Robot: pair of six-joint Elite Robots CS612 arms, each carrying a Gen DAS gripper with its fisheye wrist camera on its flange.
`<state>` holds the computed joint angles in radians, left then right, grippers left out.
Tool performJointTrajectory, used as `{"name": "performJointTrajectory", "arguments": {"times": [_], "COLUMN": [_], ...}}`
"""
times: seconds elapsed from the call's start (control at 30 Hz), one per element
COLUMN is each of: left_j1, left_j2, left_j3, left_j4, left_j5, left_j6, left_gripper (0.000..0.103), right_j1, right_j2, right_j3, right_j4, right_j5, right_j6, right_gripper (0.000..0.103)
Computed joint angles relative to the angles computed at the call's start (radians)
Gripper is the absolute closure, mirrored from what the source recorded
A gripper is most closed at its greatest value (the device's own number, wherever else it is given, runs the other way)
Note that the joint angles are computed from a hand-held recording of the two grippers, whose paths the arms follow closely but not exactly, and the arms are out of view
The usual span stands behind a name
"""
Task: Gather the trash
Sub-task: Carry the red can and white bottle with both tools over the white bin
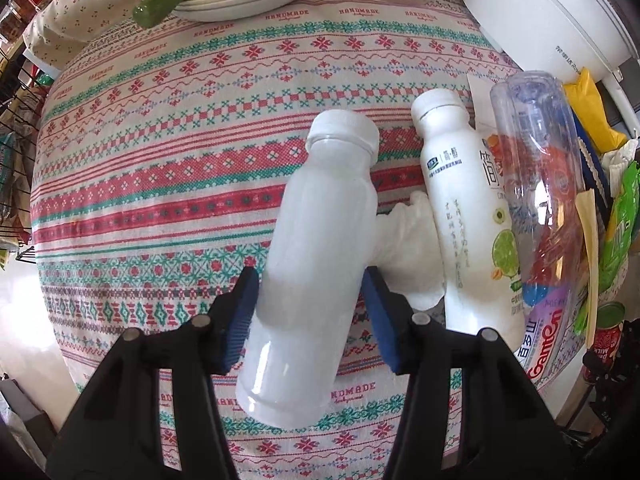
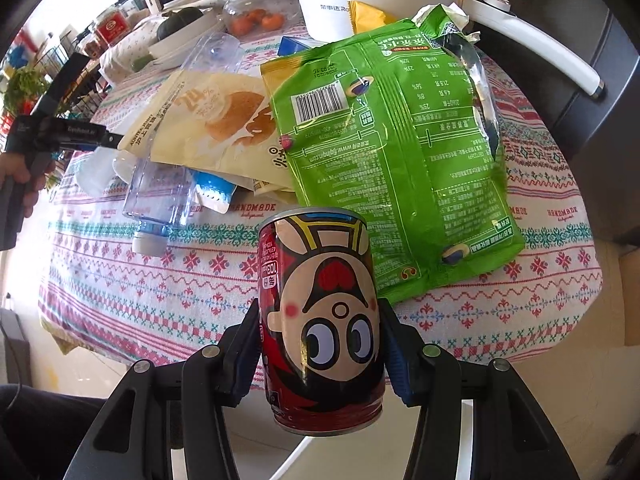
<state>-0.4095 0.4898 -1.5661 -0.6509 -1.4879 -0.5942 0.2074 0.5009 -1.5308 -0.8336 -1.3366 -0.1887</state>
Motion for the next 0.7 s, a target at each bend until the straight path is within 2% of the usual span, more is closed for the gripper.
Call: {"name": "performJointTrajectory", "arguments": {"times": [0.13,0.33,0.7], "left_j1": [-0.002,-0.006,-0.030], "left_j2": [0.009,0.023,0.088], "left_j3": [-0.011,-0.028,-0.229], "left_j4": [-0.007,-0.042,-0.109], "left_j5": [0.007,0.032,0.008], "left_j6": [-0.008,-0.033,-0.151], "left_gripper": [0.048,0.050,0.051], "right_j1": [-0.005,-0.033,-0.112], "right_j2": [0.003,0.003,-0.002], "right_j3": [-0.010,-0.033,-0.101], "right_j4": [0.000,0.011,0.022], "right_j5": [0.003,0.030,0.198], "right_j6": [0.007,0.024,0.131], "right_gripper": [0.049,0.049,0.049]}}
